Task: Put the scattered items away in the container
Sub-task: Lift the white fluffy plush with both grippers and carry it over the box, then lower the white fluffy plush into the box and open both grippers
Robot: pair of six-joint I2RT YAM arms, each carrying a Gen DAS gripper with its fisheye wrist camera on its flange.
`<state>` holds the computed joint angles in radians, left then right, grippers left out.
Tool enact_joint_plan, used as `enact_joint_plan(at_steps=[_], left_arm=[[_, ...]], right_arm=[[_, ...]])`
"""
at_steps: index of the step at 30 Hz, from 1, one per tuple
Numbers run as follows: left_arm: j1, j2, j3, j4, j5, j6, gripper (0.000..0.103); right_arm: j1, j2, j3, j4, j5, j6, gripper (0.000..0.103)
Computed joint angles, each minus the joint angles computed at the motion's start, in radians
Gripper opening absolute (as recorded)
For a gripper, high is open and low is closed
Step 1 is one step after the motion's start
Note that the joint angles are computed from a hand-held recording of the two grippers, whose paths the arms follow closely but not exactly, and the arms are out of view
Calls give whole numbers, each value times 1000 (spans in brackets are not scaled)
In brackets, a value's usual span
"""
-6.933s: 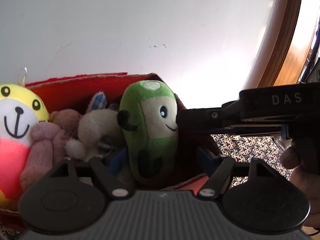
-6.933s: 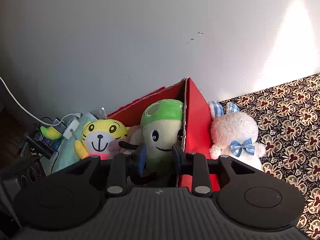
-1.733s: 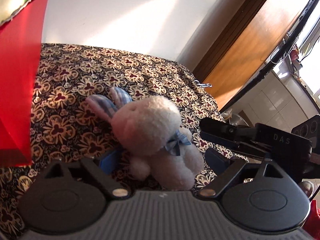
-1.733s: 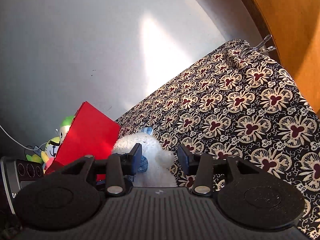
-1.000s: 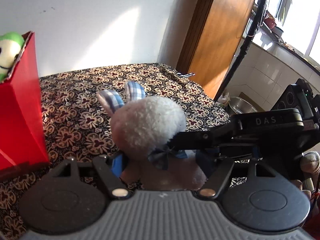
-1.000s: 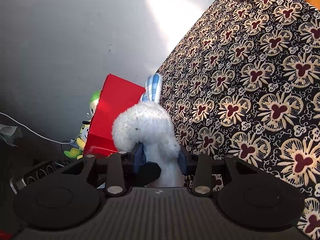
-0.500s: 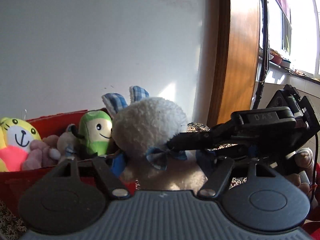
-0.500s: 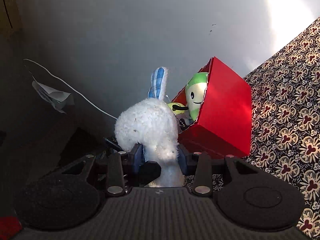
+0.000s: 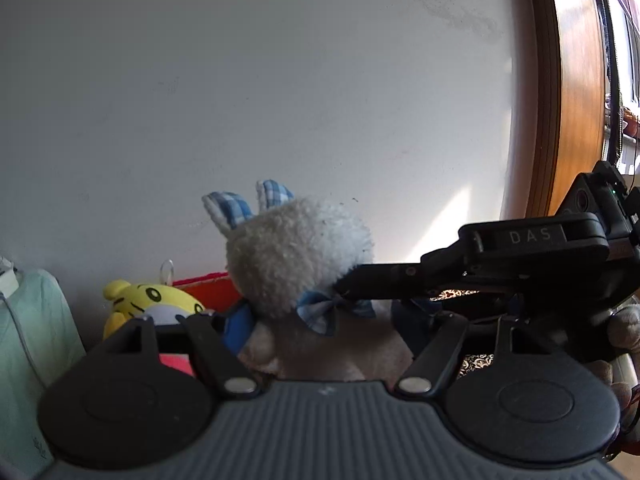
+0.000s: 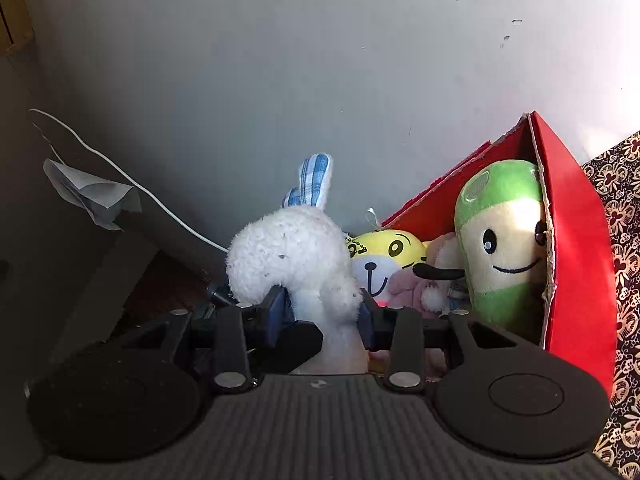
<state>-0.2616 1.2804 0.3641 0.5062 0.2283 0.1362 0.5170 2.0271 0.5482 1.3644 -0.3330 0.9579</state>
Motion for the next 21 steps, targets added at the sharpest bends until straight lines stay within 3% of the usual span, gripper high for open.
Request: enact_joint_plan(at_steps=[6,12,21], left_arm=[[56,230,157,-36,-1,67,74],[87,382,269,-96,-14,123,74],[129,399,234,-55,16,93,79]], right_arm=[[10,24,155,-275,48,-34,40],[78,-31,248,-578,199,-216,39],[117,-75,250,-685,282,-301,41]])
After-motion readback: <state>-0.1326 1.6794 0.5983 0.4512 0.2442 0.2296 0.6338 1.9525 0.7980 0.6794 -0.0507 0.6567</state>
